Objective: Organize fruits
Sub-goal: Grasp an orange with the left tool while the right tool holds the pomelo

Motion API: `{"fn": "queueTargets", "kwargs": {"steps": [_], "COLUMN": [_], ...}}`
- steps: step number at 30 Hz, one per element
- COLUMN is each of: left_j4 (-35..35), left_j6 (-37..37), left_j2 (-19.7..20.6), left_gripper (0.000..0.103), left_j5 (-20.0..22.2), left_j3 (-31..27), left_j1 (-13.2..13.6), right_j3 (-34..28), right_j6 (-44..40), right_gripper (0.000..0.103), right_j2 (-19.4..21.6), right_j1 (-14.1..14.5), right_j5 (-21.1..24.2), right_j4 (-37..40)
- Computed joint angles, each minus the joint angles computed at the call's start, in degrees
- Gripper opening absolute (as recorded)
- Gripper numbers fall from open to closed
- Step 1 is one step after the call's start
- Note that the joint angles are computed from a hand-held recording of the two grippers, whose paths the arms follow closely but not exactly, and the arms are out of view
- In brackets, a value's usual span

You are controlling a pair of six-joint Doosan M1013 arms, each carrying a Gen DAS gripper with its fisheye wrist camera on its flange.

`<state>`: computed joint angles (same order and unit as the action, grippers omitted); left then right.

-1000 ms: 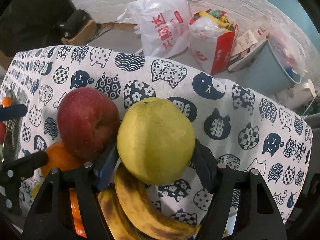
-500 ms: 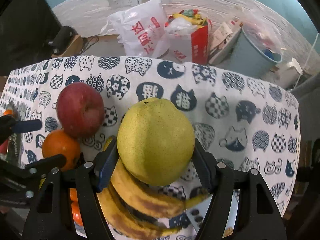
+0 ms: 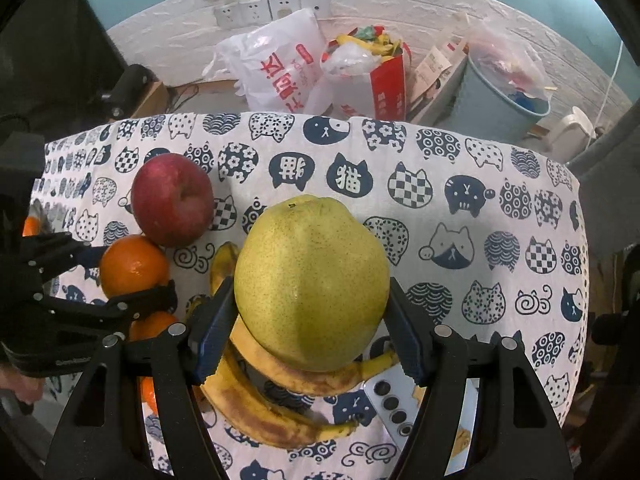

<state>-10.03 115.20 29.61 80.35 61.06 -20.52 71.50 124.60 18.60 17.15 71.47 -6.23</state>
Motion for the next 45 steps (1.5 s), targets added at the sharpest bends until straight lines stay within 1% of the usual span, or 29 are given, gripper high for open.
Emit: {"fn": "queueTargets", "kwargs": {"steps": [4,9,23,27,37,45], "left_j4": [0.54,-0.04,-1.67,-3.27,-4.21,-6.22], "left_j6": [0.28,-0.25,1.59,1.77,2.29,2.27], "left_j2": [-0.98,-1.83,-5.70,-6.58,-8.96,-10.21], "left_gripper": [0.060,0.059,0.059,0.059,0.059,0.059], "left_j5": [-1.81,-1.98,-5.69,-5.87,-7.78,-7.67], "left_j3": [1.28,1.35,2.70,2.63,3.39,3.52], "left_j1": [-0.02,0.51,1.72,2.75,4.91,6.96], "right_j3": [-0.28,-0.55,-2.41,-3.14,-5.93,-9.16], "right_j6": [-0.02,0.15,-0.04,-0.28,-1.18,-2.84], "right_gripper": [0.071,0.071,0.071,0.071,0.071,0.071], "right_j2": [-0.11,-0.34,-0.81,-1.03,-0.84,0.28], "right_j1": [0.32,0.65,2.48,3.20,5.05,6.75], "right_j5": [-0.28,-0.41,-1.50,-2.23,-3.13,-3.78], "right_j4": [-0.25,-0.82,-2.77,-3.33,-4.60,-4.55]}}
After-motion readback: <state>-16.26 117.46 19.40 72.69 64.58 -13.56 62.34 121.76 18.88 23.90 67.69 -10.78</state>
